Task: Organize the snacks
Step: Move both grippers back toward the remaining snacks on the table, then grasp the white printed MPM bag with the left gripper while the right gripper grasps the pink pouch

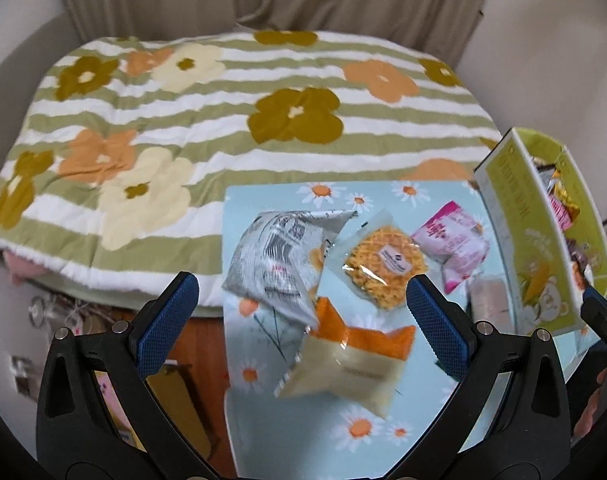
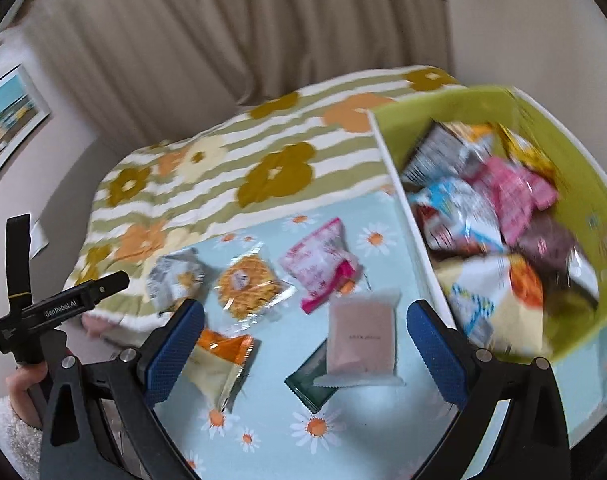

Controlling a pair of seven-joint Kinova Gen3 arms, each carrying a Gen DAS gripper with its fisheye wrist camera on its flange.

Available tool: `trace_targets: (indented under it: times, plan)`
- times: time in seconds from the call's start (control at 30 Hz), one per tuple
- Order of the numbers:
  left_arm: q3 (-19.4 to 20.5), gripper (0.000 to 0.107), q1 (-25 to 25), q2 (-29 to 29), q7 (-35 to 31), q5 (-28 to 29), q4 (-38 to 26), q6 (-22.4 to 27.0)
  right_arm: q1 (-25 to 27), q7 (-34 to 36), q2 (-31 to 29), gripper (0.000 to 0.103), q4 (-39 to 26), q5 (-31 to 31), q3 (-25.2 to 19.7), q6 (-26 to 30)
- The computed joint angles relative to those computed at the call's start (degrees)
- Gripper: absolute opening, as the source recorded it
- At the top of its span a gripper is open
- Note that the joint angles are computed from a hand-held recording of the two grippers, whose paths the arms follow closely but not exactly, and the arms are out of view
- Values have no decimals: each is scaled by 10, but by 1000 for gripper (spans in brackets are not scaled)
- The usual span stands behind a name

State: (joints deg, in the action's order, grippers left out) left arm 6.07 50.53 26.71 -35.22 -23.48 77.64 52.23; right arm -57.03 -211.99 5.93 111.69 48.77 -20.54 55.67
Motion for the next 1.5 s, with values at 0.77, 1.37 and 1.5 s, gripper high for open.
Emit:
trace_targets:
  times: [0.77, 1.37, 1.5]
  plan:
    - [2, 102, -74, 117, -203, 112, -41, -34, -89, -74, 186, 101, -45, -7, 96, 44]
    - [-8, 62, -74, 96, -213, 139, -5, -81, -75, -88, 193, 77, -11, -11, 116, -17]
    - [-6, 62, -71, 89, -205, 136, 0, -84, -77, -90, 194, 70, -8, 6, 118, -22]
